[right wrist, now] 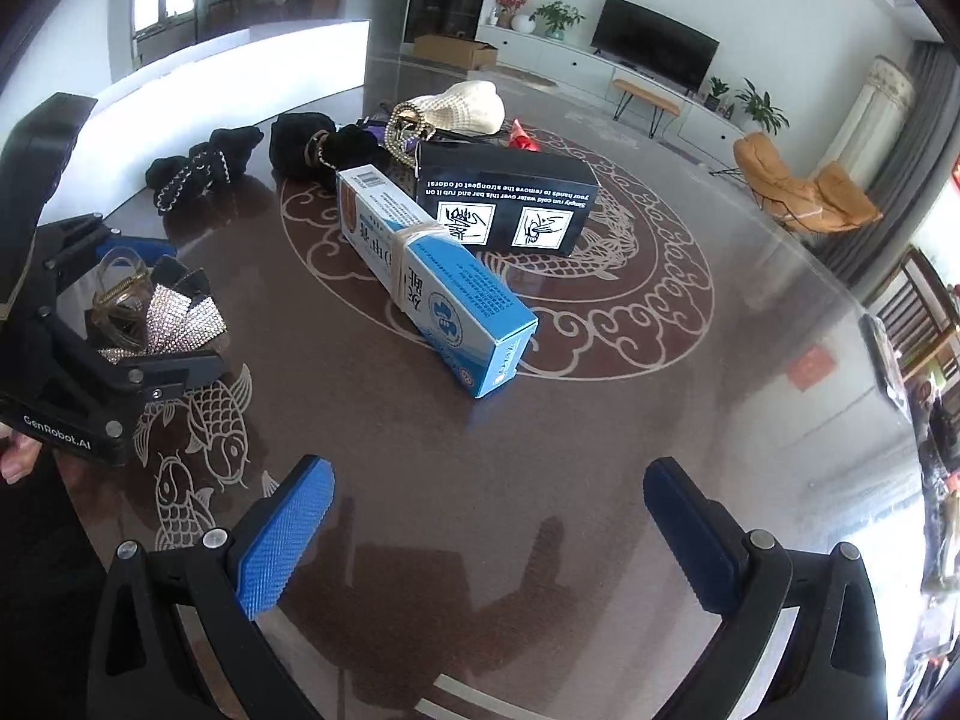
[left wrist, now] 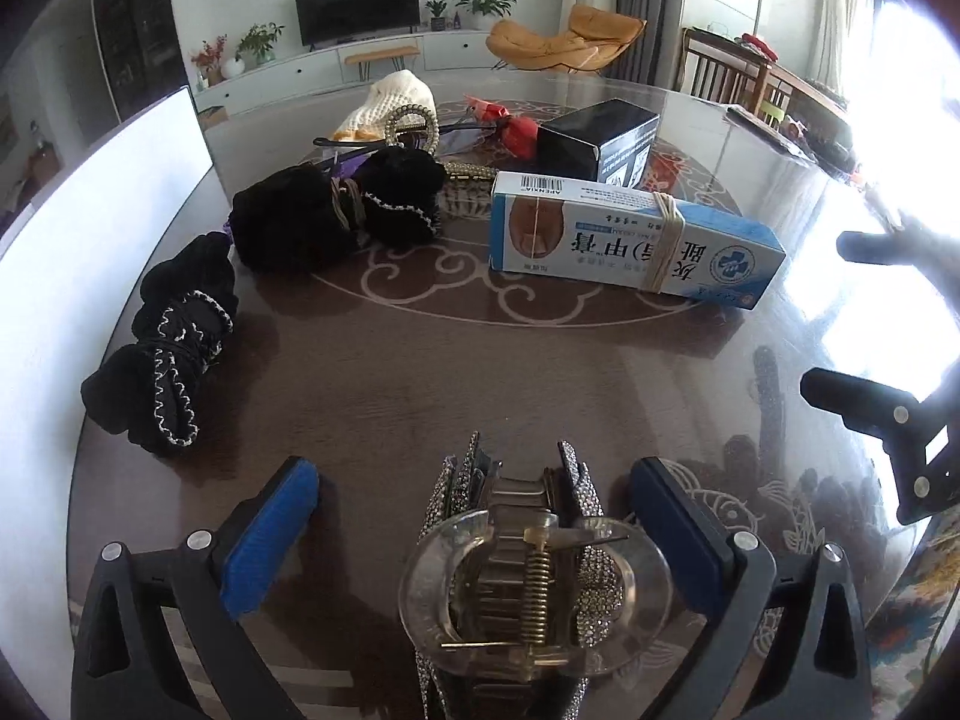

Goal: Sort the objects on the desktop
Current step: 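Grasp the blue-and-white nail cream box across its middle with the right gripper, then carry the hair clip into the white bin while the right gripper carries the box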

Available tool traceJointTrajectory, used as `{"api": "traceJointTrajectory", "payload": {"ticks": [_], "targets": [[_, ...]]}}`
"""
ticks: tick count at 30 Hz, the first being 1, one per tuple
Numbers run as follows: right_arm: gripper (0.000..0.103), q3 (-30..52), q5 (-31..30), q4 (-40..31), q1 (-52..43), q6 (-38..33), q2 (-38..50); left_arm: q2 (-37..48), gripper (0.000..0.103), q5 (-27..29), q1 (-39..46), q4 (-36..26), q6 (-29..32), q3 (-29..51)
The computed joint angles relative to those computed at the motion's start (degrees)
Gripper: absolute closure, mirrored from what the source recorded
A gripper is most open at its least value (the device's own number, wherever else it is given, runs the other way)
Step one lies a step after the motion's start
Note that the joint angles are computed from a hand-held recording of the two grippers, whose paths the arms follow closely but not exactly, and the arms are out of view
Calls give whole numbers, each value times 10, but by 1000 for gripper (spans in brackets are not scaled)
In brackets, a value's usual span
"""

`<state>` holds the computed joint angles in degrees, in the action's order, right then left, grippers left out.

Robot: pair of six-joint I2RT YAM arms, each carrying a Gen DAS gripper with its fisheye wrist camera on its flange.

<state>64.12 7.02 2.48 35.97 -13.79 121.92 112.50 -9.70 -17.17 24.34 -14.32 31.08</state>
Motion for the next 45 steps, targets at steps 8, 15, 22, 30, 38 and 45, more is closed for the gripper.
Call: {"api": "traceJointTrajectory", "payload": {"ticks": [8, 15, 22, 30, 38, 45], "targets": [[1, 319, -84, -211, 10, 14, 170, -63, 52, 31, 56, 32, 68, -71], [77, 301, -289, -227, -19, 172, 164, -86, 53, 66, 109, 86, 93, -127], [55, 61, -329, -63, -91, 286, 58, -83, 53, 69, 105, 116, 84, -142], [9, 169, -123, -203, 0, 174, 84, -83, 54, 72, 104, 128, 60, -147], [58, 176, -86, -209, 15, 182, 81, -230, 57, 136, 160, 78, 52, -214], [58, 225, -171, -228, 40, 225, 25, -539, 85, 257, 299, -209, 95, -185]]}}
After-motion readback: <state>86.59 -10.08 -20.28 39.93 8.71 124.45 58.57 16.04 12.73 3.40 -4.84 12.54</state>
